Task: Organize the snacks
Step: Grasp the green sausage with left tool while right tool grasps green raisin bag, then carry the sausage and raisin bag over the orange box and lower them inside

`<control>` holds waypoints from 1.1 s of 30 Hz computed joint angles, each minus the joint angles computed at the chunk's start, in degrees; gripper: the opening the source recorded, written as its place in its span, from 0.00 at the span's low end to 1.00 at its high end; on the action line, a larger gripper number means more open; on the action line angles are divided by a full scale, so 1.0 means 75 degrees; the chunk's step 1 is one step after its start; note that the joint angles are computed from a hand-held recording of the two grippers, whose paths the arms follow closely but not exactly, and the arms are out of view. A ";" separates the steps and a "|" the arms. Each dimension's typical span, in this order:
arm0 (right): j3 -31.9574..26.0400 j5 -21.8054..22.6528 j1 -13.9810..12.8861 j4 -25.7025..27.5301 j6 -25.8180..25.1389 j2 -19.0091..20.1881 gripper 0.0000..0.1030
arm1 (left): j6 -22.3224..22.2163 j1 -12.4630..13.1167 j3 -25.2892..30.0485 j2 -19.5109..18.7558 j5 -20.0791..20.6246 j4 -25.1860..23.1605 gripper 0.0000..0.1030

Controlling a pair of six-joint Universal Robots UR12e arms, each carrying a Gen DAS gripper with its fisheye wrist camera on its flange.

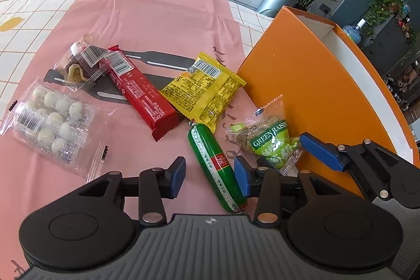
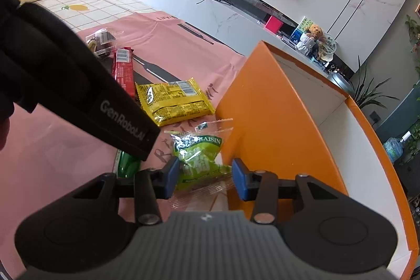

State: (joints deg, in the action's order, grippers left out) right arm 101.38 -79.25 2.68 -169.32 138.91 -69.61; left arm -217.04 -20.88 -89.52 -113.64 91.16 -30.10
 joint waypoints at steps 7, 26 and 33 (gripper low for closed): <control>0.0026 0.0010 0.0021 0.0028 -0.0079 0.0006 0.42 | 0.0215 -0.0019 -0.0129 0.0180 0.0143 -0.0205 0.24; -0.0143 0.2671 -0.0519 0.2843 0.2289 -0.0508 0.27 | 0.0727 -0.0023 -0.0750 0.0903 0.0578 -0.1115 0.27; 0.0088 0.2463 -0.0349 0.2124 0.1779 -0.0546 0.38 | 0.1350 -0.0235 -0.0673 0.0765 0.1327 -0.1121 0.32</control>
State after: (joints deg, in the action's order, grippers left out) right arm 102.04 -60.78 0.06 -153.39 152.26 -73.70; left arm -206.91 -22.64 -94.57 -107.90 101.11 -38.51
